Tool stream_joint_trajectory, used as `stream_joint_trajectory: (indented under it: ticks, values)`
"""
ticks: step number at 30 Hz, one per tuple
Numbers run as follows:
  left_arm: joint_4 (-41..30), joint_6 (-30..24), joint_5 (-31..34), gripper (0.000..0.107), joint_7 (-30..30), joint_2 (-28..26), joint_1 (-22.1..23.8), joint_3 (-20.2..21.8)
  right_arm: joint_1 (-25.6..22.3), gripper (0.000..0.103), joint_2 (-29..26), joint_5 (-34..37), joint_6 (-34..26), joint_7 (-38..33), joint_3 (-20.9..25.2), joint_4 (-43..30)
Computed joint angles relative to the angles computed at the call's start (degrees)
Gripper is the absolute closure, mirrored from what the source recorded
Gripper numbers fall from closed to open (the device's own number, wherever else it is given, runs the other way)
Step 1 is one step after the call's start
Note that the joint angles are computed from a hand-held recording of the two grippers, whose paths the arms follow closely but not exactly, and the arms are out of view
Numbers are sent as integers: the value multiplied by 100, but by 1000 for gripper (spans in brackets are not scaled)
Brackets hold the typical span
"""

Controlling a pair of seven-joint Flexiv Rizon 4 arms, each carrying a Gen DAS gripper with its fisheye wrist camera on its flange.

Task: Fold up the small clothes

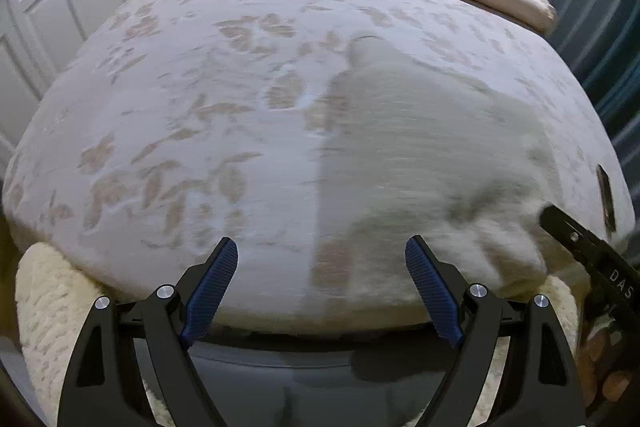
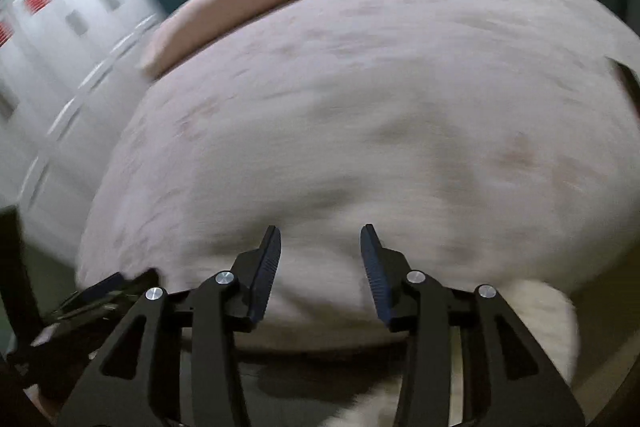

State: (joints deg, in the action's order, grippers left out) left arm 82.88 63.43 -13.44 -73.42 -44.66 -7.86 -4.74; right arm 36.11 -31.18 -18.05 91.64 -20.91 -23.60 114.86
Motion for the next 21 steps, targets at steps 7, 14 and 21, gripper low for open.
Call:
stream_joint_trajectory:
  ticks: [7,14,21]
  values:
    - [-214,-116,184,22,125,-182,-288,22,887,50,161,253,81,177,-1059,762]
    - [-390,-259,403,22,-90,-305,-444,197,-423,84,-102,553,106,-379,448,116]
    - [-448,-303,557,22,-243,-342,-496,264,288,96,46,1173,1001,-801,-307,475]
